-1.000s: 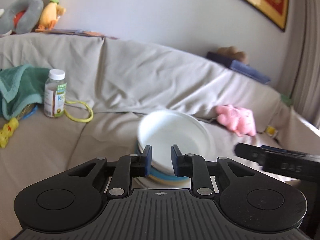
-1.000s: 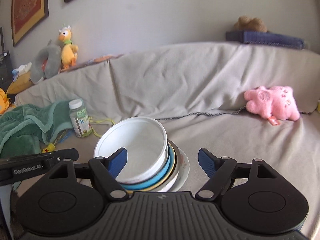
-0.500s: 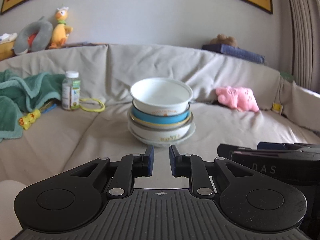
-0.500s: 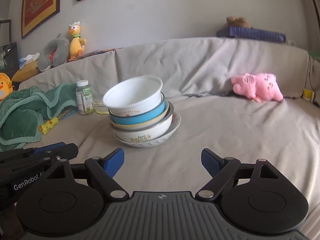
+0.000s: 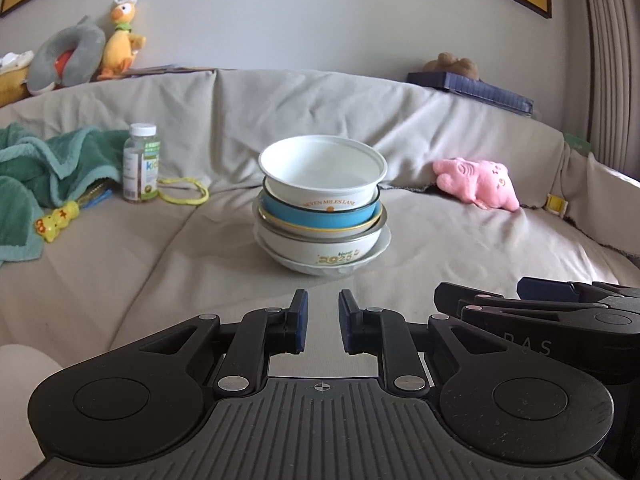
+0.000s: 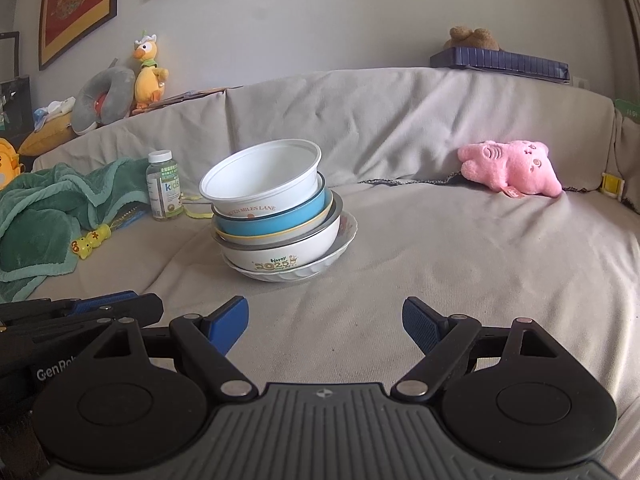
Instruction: Organize plates and bowls
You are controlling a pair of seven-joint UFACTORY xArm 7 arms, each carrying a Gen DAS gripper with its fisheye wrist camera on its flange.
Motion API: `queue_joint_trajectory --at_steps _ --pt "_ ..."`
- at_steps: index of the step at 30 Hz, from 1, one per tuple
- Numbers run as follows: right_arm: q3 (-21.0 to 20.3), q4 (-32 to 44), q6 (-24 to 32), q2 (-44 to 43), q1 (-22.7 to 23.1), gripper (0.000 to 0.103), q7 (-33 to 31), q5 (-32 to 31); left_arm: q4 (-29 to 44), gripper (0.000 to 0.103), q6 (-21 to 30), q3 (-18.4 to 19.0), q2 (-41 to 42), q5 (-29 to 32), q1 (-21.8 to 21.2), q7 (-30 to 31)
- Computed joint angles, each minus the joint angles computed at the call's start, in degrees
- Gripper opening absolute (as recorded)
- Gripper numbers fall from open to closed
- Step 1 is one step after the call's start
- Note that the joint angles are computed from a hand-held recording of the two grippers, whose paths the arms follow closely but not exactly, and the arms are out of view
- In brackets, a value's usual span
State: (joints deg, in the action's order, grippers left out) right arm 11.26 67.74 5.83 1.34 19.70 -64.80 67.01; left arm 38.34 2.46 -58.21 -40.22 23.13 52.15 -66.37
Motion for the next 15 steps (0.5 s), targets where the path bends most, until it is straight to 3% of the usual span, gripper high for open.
queue_joint_trajectory --at_steps 15 --pt "-0.24 -0.18 1.08 0.01 -0.42 0.085 1.20 -1.66 -0.17 0.020 -0.36 0.42 0.31 -0.28 -0.47 0.52"
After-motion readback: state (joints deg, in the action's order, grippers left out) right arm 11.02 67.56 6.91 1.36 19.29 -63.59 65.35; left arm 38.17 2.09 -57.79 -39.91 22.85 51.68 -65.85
